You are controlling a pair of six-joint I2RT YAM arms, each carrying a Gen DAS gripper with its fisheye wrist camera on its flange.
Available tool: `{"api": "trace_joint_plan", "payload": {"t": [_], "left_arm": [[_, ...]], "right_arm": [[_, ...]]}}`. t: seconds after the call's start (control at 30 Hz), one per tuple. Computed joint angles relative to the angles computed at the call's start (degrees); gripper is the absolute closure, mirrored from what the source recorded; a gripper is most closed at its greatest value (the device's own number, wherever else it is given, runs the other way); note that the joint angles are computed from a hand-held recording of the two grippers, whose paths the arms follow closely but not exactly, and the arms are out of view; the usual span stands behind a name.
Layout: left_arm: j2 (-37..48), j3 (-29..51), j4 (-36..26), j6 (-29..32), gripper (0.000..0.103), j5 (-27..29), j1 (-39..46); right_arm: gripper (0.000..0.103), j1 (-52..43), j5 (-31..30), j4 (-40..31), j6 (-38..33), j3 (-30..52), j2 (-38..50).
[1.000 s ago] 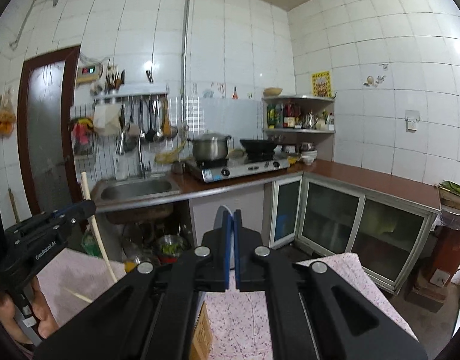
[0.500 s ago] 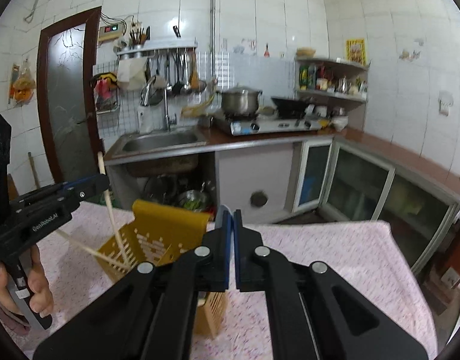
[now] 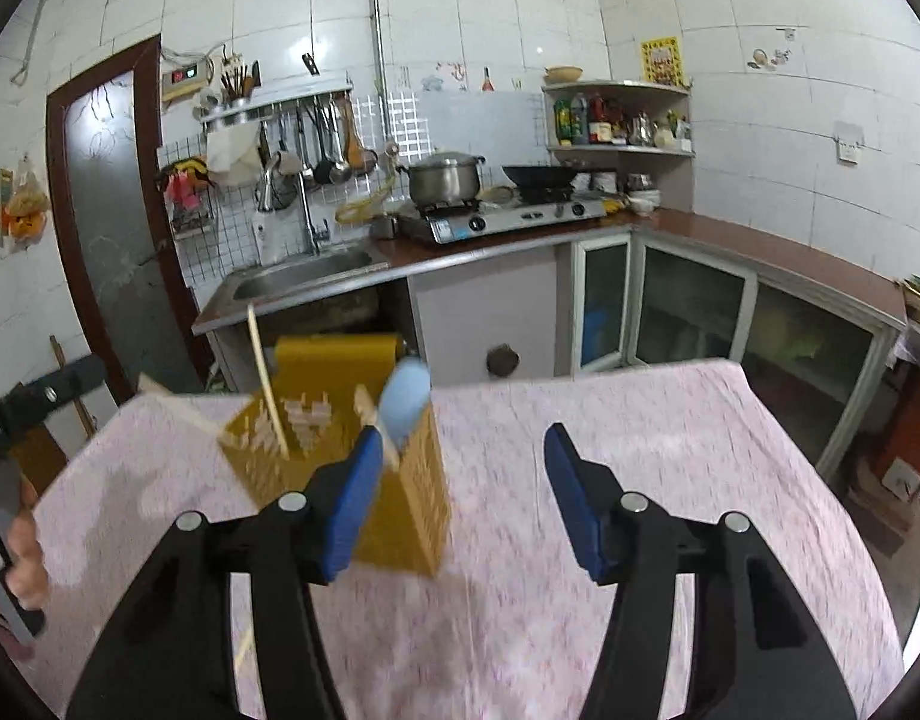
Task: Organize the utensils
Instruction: 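Move both open tools back over the remaining utensils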
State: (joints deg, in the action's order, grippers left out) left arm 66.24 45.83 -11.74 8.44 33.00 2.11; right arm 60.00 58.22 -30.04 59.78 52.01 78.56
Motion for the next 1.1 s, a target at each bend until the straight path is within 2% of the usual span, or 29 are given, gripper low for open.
{"api": "trace_joint_plan", "payload": {"t": [0.07, 0.13, 0.27, 0.4, 0.5, 0.63, 0.83, 0.97, 1.07, 1.1], "left_arm": [[-1.09, -1.44, -2.59, 2.93, 0.005, -0.2, 2.13], [-2.53, -4.13, -4.61, 6.83, 0.005, -1.13, 4.15], [-4.52, -9.56, -6.37, 12.31, 0.005, -1.62, 7.71], [-2.32, -12.3, -9.26, 16.4, 0.005, -0.01, 11.11], [0.74, -14.06, -8.48, 17.62, 0.005, -0.8, 12.04], [1.5, -17.59, -3.95, 16.17, 0.005, -7.78, 9.81], [6.26, -18.64, -2.69, 16.53, 0.008, -8.59, 8.31], [8.8, -18.12, -3.56, 15.99, 0.024, -9.45, 5.92], [8.98, -18.9, -1.89, 15.28, 0.027, -10.26, 4.78], [9.1, -19.14, -1.25, 15.2, 0.031, -10.55, 4.49]], "right_arm": [[0.043, 4.17, 1.45, -5.55, 7.74, 0.75, 3.55], [0.041, 7.25, 1.55, -8.2, 14.32, 0.85, 6.88], [0.041, 11.22, -1.92, -8.37, 20.3, 1.34, 13.29], [0.041, 14.69, -5.07, -7.22, 23.24, 2.68, 19.01], [0.041, 15.57, -7.88, -4.8, 22.71, 3.22, 21.39], [0.041, 16.91, -10.08, -3.1, 22.5, 4.03, 24.2], [0.041, 16.48, -14.26, 1.47, 18.74, 4.78, 27.38], [0.042, 16.48, -15.94, 2.14, 16.01, 6.8, 29.67], [0.042, 16.04, -17.11, 2.28, 13.67, 8.23, 31.2], [0.042, 15.71, -17.81, 2.1, 13.07, 8.65, 31.58]]}}
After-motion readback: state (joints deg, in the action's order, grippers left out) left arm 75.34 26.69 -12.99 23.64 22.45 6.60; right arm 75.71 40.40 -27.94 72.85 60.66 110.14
